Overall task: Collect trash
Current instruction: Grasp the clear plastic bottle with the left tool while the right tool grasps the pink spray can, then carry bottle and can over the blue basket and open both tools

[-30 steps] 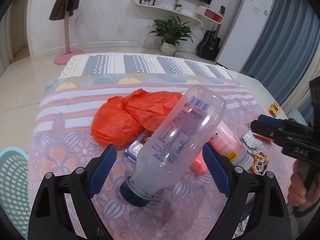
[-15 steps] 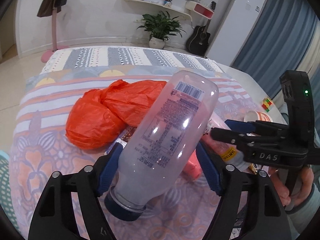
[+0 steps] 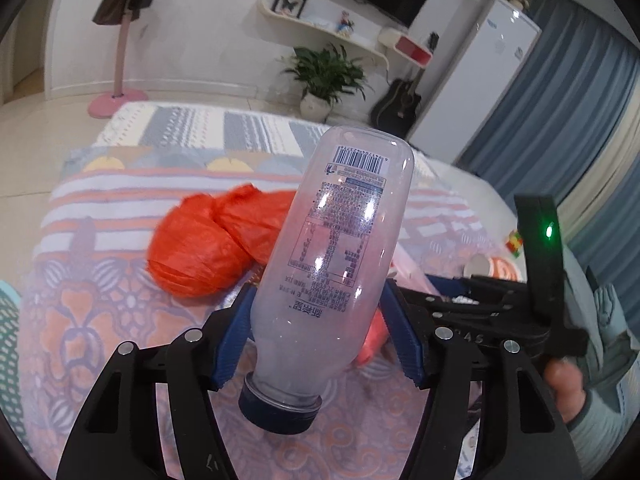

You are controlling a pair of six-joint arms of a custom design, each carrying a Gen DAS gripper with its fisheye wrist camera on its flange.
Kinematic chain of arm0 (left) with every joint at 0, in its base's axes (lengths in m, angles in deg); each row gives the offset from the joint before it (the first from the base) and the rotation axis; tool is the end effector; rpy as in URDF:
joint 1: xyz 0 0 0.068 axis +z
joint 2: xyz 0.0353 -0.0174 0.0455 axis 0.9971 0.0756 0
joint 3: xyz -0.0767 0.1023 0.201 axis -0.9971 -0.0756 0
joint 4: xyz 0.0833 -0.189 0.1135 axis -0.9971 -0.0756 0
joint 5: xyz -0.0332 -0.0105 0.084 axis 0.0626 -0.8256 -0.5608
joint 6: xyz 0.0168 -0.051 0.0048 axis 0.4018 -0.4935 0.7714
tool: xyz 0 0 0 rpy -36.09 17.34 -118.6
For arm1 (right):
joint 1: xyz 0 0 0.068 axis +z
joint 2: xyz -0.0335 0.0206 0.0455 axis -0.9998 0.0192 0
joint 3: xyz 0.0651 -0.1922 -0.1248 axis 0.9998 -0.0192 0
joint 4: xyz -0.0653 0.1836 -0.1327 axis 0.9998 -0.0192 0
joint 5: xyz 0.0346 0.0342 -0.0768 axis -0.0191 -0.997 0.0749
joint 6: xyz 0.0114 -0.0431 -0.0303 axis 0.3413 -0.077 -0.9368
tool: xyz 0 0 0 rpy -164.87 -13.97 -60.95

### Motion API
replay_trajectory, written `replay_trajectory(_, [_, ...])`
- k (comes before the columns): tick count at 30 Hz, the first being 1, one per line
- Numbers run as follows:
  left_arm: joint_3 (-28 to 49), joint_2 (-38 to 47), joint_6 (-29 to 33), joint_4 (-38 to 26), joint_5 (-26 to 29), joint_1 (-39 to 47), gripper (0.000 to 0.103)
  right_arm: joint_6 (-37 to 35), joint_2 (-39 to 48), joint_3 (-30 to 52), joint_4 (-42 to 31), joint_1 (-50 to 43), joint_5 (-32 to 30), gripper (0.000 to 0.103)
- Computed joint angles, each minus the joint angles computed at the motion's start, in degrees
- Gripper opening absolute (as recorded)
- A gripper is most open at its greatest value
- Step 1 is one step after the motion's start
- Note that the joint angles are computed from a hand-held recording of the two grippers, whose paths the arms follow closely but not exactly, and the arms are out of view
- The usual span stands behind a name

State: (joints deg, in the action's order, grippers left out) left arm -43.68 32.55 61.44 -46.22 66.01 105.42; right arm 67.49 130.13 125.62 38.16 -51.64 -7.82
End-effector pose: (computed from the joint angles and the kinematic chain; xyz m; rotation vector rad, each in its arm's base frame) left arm 0.2282 0.0553 0.0877 0.3647 2.3589 -0.6975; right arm 0.2213 0.1588 0.0985 0.0497 2.6014 0.1843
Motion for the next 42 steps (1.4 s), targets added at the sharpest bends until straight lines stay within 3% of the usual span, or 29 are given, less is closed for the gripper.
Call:
replay_trajectory(7, [2.2, -6.8, 2.9, -9.6, 4.6, 8.3, 0.061, 4.0, -12.6, -4.2, -2.7, 4.7, 7.5, 0.046])
replay_trajectory(11, [5.8, -8.6, 7.8, -18.1, 7.0, 14.2, 0.061, 4.3, -17.4, -1.1, -7.5, 8.7, 11.5, 0.046])
replay_trajectory(15, [11.3, -7.4, 15.1, -27.0, 7.6, 23.2, 0.061, 4.3, -16.6, 5.3, -9.6, 13.6, 13.3, 0.046])
replay_trajectory(21, [21.9, 0.2, 23.0, -35.2, 5.8, 37.0, 0.061, 3.6, -6.1, 18.5, -8.1, 20.4, 13.3, 0.046])
replay_trajectory(30, [43.5, 19.5, 25.9, -43.2, 4.5, 51.8, 0.061, 2.1, 16.0, 45.0, -9.8, 27.0, 8.6, 0.046])
replay_trajectory(37, [56.1, 33.6, 22.3, -40.6, -0.7, 54.6, 0.061, 1.7, 32.1, 65.5, -15.4, 28.7, 4.4, 0.046])
replay_trajectory(42, [64.1, 43.8, 19.1, -39.7, -4.1, 53.7, 0.061, 5.5, 46.9, 85.1, -22.0, 27.9, -3.2, 0.046])
